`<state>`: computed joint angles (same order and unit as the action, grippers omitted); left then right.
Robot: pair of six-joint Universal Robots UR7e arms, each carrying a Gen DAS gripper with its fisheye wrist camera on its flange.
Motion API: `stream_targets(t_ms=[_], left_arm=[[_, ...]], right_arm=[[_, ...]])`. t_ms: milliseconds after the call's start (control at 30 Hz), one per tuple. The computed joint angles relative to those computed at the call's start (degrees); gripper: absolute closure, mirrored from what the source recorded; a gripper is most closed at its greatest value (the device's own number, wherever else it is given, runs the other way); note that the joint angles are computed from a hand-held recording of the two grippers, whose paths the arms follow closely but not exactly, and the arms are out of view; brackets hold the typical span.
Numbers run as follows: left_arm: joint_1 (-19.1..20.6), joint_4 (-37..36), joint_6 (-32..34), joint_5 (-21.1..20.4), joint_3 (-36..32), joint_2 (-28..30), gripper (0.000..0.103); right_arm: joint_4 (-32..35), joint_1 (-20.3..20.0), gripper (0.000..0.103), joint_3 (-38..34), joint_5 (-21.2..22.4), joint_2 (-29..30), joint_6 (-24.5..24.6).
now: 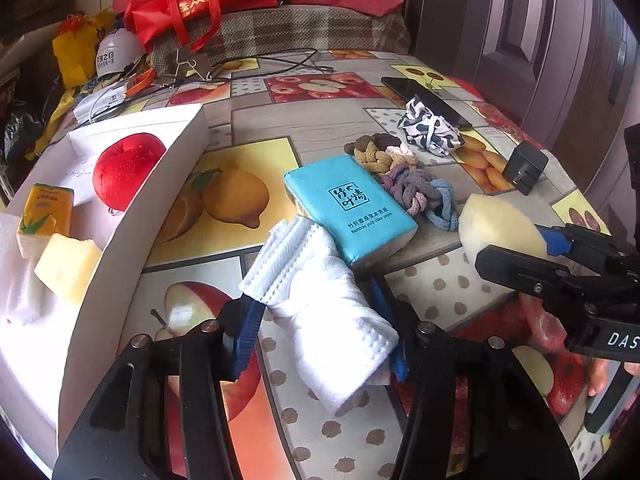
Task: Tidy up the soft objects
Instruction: 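Carry the white sock with the left tool while the right tool carries the sponge to the box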
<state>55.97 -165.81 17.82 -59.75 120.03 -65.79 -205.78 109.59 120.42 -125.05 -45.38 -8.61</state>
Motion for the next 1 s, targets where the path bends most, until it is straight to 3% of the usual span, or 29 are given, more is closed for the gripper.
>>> stream_targets(t_ms=[133,367,667,800,1000], left_arm=[[0.26,-2.41,1.86,-2.96,1.67,-1.74,0.064],[-1.37,-18.30,10.06,-6.88,8.38,-4.60,0.064],[-0.07,-33.00,17.12,-10.99,12.59,-6.91,0.064],[2.26,-34.49,18.48,-10.79,11.68,-8.17,0.064],[6.68,-36.97,19.21,-8.97,9.97,-10.48,0.064]], right_arm=[[-2.70,0.39,0.043,0.15,-0.71,0.42,-0.98],[-16.54,2.91,0.043,-0.28,-3.90,4.07,-7.93],[-27.65,5.15,0.043,-3.62,-5.62,9.07,-15.04],[-29.84,6.34,0.043,-6.18,-5.97,11.72,-18.82],[-26.51,7.46,0.043,-10.49,-5.20,14.72,-21.18]])
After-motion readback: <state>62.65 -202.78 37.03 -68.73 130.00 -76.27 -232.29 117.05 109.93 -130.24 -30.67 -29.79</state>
